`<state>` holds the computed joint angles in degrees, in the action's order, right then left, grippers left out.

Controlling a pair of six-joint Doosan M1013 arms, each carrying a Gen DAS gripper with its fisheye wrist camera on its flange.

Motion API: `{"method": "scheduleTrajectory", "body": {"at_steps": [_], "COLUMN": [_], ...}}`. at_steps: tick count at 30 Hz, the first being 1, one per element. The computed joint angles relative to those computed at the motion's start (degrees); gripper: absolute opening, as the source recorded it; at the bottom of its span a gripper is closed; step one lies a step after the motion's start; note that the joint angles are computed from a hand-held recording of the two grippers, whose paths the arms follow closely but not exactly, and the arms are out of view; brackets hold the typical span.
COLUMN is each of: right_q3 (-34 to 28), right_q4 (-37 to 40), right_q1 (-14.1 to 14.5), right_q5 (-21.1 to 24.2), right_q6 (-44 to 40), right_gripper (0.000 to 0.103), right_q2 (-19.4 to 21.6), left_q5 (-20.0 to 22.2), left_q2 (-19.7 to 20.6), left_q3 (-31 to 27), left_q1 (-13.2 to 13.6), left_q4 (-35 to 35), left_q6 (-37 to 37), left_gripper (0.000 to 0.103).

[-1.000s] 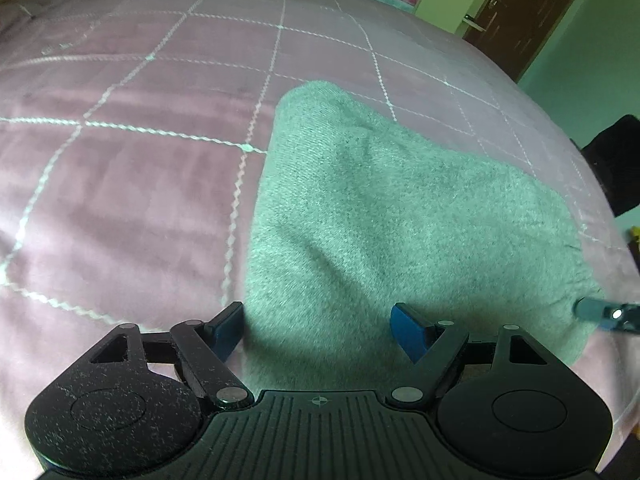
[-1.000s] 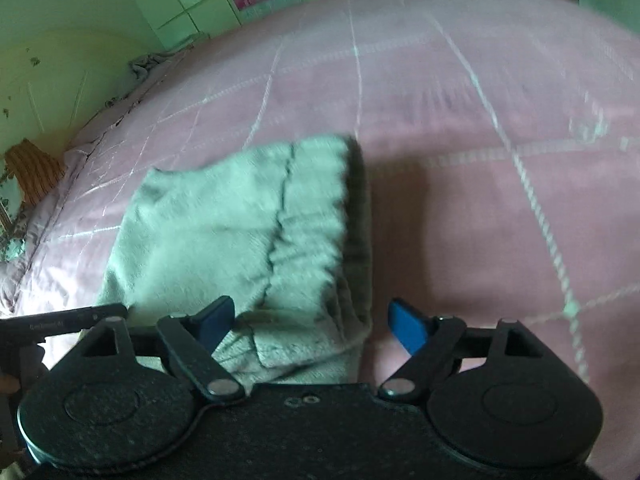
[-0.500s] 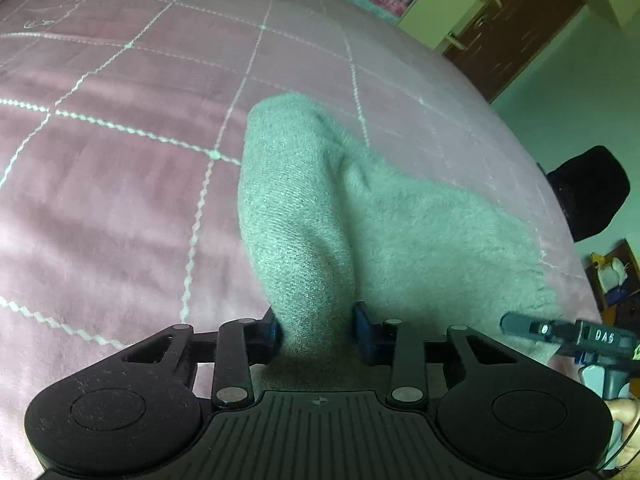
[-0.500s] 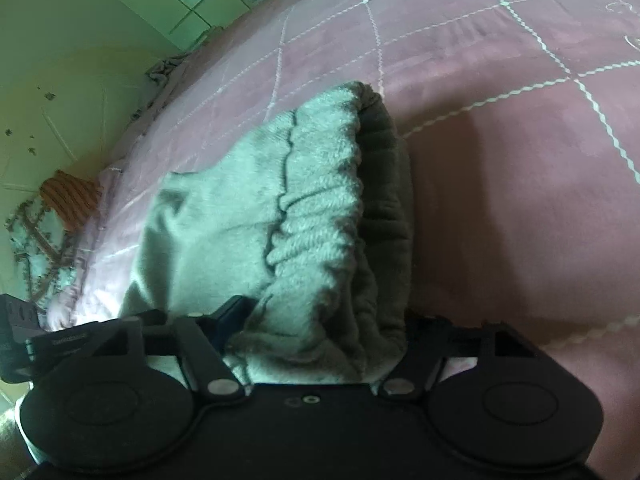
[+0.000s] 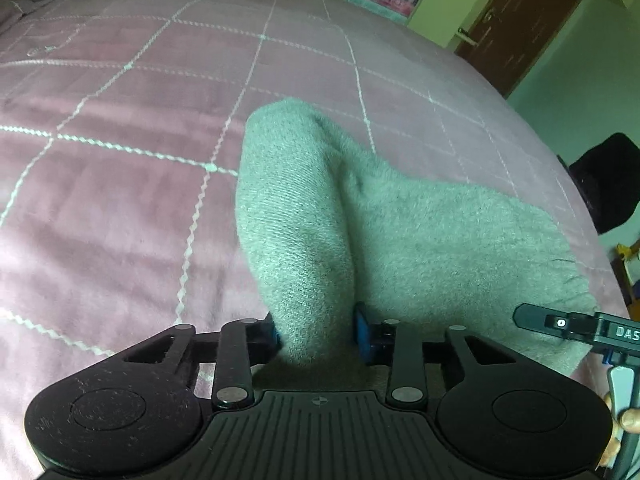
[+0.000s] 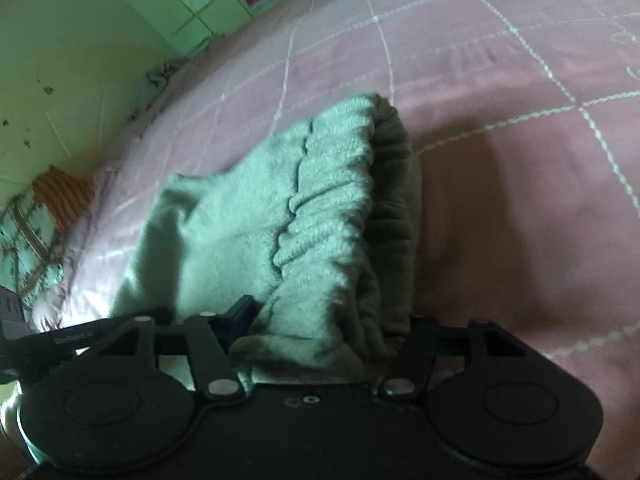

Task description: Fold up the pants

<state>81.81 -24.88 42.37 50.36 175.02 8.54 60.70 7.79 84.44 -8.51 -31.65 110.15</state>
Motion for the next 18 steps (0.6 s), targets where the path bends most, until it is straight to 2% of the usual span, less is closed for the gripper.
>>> {"method": "scheduleTrajectory", "body": {"at_steps": [4,9,15,18], "right_q3": [0.2,-1.4,-4.0,-5.1], "right_q4": [-4.5,-7.4,-10.7,-11.5], "right_q1": [1.3,1.8,1.0,-0.2], "right_q5": [-3.0,-5.3,-7.8,-8.9], "right_q6": [4.8,4.0,3.1,1.9], "right_gripper": [0.056,0.056,0.056,0.056], "right_q2": [-0.9,-1.3,-1.0,-0.8], "left_q5": [-1.3,-2.5,-3.9,-5.1], "left_q2": [-1.3,-2.2,-1.4,-0.4], "left_q3": [0.3,-1.1,-4.9,-7.2], "left_q1": [0.5,0.8,0.5,0.2], "left_q4": [-2.4,-5.7,-6.5,-6.8], "left_q6": [0.1,0.6,0.0,-1.2], "left_gripper": [0.032,0.031,0.03,0.03]}}
